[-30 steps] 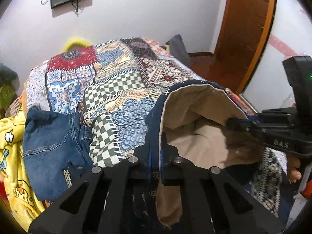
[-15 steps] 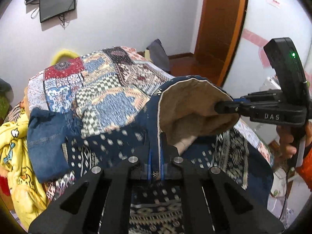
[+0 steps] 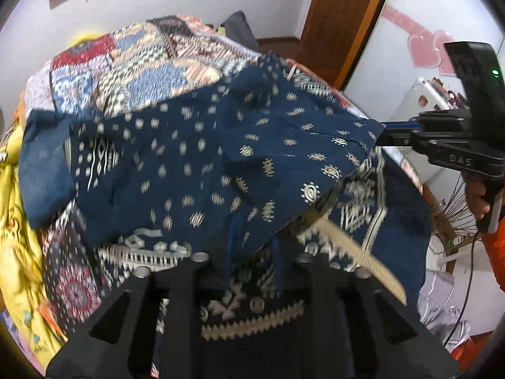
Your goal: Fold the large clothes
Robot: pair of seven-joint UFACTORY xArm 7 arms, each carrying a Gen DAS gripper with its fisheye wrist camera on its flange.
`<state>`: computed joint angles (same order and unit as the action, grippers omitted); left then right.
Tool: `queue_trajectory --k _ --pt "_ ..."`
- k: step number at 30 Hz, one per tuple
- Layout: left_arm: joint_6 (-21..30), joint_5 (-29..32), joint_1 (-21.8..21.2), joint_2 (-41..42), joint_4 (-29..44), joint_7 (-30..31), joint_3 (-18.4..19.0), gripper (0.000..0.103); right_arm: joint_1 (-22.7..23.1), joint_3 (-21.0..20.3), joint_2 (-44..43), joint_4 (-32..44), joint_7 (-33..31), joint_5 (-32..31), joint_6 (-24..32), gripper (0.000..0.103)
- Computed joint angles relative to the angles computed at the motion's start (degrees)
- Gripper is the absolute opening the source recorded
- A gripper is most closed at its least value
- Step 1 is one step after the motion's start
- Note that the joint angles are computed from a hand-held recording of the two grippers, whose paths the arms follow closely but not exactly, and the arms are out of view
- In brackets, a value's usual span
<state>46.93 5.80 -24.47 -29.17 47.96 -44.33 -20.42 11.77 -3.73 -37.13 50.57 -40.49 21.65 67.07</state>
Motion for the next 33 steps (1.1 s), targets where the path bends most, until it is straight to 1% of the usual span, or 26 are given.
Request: queue_trajectory --k 1,5,8,10,11,12,13,15,18,22,25,27,28,29,31,33 --pt "0.45 -0.08 -0.06 -0.57 -0.43 -0.49 -0.19 0.032 -0.37 0.40 -1.24 -1.02 -0.36 -0.99 -0.51 0.011" --pt "2.52 -0.25 -0.32 -3.87 -2.02 -1.74 -0.61 0.033 -0.17 -0.48 -3.78 -2.26 -2.66 -2.16 0.13 0.014" --pt "4.39 0.35 0.44 -7.15 -2.26 -2.54 -0.70 0.033 -0.24 -1.30 -3.92 -1.64 -2.92 -1.43 0.31 0.022" --pt "5.07 1.23 1.34 -8.47 -1.98 -2.40 -0.83 0.037 -0.33 -1.63 -3.54 -1.17 -2.68 -0.45 -0.67 0.033" --pt "5.49 2.07 2.16 -8.92 -1.75 -2.58 -1.21 0.042 -0.40 -1.49 -3.31 -1.16 -2.31 -0.04 -1.45 0.035" --pt "5.90 3.02 3.16 -9.06 -1.47 -2.89 -1.62 0.045 -0.46 -1.29 -2.92 -1.22 -1.73 0.48 -2.47 0.041" --pt "6.07 3.83 4.06 -8.99 -1.27 -3.11 -1.84 0.045 -0.60 -0.84 -2.51 -1.41 -0.96 0.65 -3.50 0.044" --pt "4.87 4.21 5.02 -8.11 -1.50 -3.64 -1.77 0.045 -0.84 0.22 -1.33 -1.81 0.86 0.43 -5.18 0.049" --pt "1.70 3.04 5.75 -6.57 -3.68 -5.85 -1.09 0.047 -0.92 1.29 1.17 -2.37 3.13 -0.58 -6.27 0.049" --pt "-0.41 2.09 6.06 -4.67 -7.06 -9.14 -0.51 0.047 -1.60 2.48 5.29 -3.20 5.97 -2.97 -6.37 0.049" --pt "-0.73 1.87 5.72 -4.83 -9.99 -11.09 -0.08 0.047 -2.56 2.95 7.42 -3.94 7.46 -5.29 -7.10 0.049" --pt "-1.99 1.62 5.18 -5.80 -12.47 -11.63 0.66 0.059 -2.70 1.71 9.12 -3.32 7.32 -4.62 -5.82 0.050" --pt "-2.78 1.46 5.03 -6.78 -13.61 -12.07 0.99 0.061 -2.80 0.99 9.81 -2.70 7.18 -3.75 -4.75 0.050" --pt "-3.38 1.03 4.75 -7.77 -14.51 -12.18 1.53 0.062 -2.96 0.38 10.53 -1.82 7.02 -2.88 -3.56 0.050" --pt "-3.06 0.02 4.02 -9.48 -15.17 -10.20 3.36 0.062 -3.57 -0.25 11.73 0.52 6.75 -1.90 -1.40 0.050" --pt "-1.57 0.71 4.66 -10.96 -14.71 -8.66 3.58 0.062 -4.27 -0.24 12.00 2.22 6.39 -1.42 -1.88 0.050"
